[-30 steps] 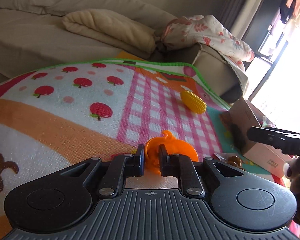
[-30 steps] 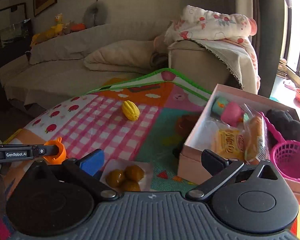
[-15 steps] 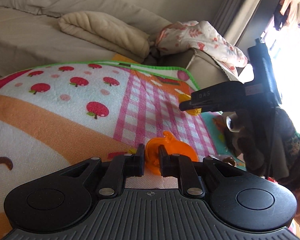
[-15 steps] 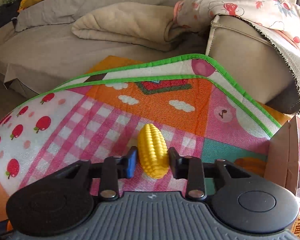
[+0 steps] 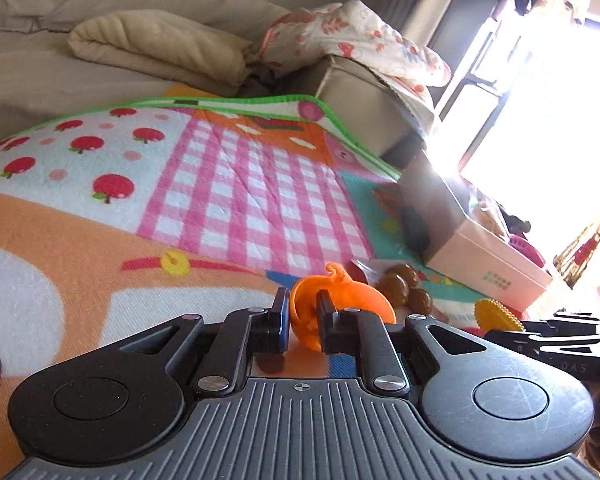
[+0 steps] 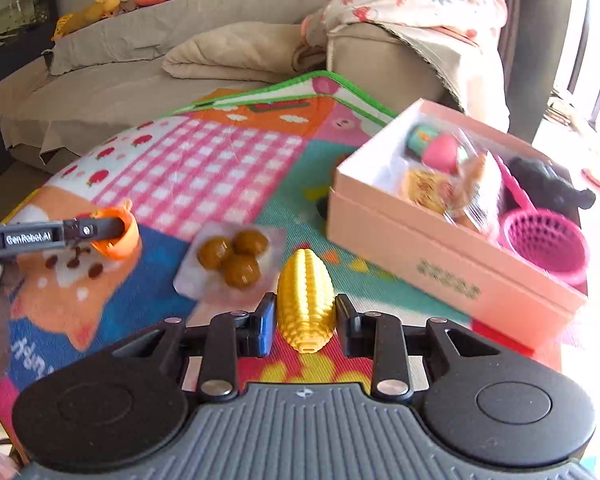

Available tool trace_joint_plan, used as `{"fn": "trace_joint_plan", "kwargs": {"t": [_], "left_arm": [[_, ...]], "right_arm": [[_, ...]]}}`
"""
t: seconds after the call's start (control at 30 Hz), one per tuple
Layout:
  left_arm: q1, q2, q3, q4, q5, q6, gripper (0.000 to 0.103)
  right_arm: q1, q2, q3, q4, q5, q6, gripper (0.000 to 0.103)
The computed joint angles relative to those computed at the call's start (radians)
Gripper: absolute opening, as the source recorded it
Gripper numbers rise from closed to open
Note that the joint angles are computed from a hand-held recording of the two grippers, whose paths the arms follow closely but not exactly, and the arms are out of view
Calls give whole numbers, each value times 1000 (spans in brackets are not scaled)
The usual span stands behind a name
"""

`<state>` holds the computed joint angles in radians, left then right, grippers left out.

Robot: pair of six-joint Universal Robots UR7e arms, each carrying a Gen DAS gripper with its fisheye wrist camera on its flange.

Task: Organize objects
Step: 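Grasp the yellow corn toy with the right gripper while left holds orange toy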

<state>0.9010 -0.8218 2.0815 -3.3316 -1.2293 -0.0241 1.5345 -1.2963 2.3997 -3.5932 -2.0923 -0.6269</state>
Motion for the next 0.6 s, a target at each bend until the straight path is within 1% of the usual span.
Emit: {"fn": "trace_joint_plan", "kwargs": {"t": [0.13, 0.23, 0.27, 0.3, 0.33, 0.37, 0.4, 0.47, 0.6], "left_arm": [[-33, -3, 18, 23, 11, 10, 16], [-56, 0, 29, 19, 60, 18, 16], [-60, 0, 30, 18, 70, 19, 17], [-61, -1, 30, 18, 78, 19, 16], [-63, -2, 31, 19, 84, 19, 16], [-65, -4, 31, 26, 89, 17, 17], [-66, -6, 31, 30, 90, 17, 17], [-65, -10, 31, 40, 83, 23, 17], [-62, -14, 38, 31, 83, 31, 17]], "right_arm": [[-50, 7, 37, -87, 21, -27, 30], [-45, 68, 40, -233, 7, -114, 31], [-35, 93, 36, -285, -3, -144, 36], [-27, 107, 37, -319, -2, -163, 44], [-21, 109, 41, -334, 10, -173, 48], [-13, 107, 45, -337, 30, -176, 57], [-7, 101, 48, -325, 49, -171, 64], [4, 92, 41, -281, 75, -144, 67], [28, 107, -22, -192, 65, -60, 67]]}}
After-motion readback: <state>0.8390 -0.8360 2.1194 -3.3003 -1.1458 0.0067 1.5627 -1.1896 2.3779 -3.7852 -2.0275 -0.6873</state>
